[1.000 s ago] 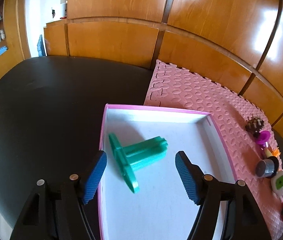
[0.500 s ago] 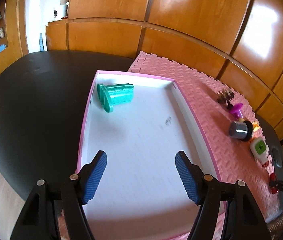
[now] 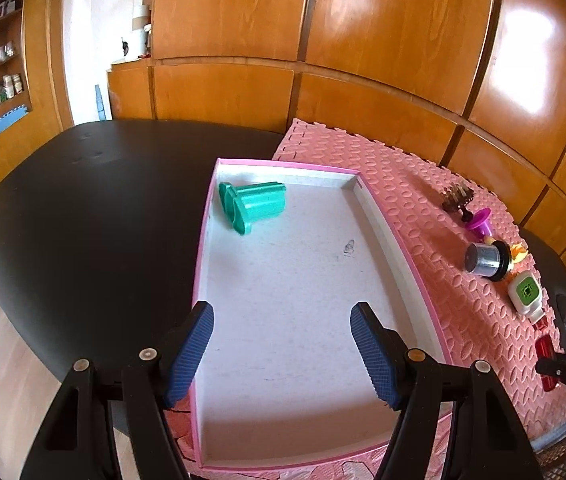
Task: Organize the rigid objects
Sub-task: 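Carry the red tube to the white box and release it with the right gripper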
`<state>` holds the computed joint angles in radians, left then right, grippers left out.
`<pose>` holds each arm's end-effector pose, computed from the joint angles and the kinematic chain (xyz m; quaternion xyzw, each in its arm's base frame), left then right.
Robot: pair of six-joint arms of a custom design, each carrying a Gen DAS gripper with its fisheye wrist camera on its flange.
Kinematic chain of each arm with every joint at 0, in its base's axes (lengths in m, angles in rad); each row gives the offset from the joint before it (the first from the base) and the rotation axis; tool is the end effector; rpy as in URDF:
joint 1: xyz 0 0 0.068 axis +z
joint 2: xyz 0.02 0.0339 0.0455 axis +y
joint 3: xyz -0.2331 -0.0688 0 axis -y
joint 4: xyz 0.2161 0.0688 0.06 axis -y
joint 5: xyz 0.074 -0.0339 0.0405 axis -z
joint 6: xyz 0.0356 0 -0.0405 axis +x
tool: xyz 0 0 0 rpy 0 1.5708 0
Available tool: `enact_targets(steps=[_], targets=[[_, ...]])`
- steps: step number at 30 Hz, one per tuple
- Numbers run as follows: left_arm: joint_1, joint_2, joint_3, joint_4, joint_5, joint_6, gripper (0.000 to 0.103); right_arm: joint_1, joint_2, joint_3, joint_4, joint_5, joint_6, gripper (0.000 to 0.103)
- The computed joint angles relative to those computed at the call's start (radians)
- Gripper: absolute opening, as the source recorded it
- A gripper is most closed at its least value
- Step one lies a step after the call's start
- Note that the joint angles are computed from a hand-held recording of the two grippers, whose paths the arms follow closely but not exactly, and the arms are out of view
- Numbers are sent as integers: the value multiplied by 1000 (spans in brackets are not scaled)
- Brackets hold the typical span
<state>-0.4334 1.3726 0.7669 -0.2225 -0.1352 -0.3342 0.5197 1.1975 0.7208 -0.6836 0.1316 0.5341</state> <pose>0.2378 -0.1048 0.1878 0.0216 0.9298 -0.0772 0.3592 0.1743 0.0943 0.1845 0.0204 0.9768 0.0466 0.2082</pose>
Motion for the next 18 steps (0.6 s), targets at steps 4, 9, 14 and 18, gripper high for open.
enact_targets(steps=[4,9,14,18], targets=[[14,-14,-12,-4,4,-1,72,85,119,110,84,-26,-8,25],[46,-32,-40,0,20,7,72,146,337,298,174,-93,-29,25],[96,-56,-72,8,42,11,72,191,583,552,190,-136,-53,25],[158,-90,-103,11,66,21,72,209,770,772,166,-165,-76,25]])
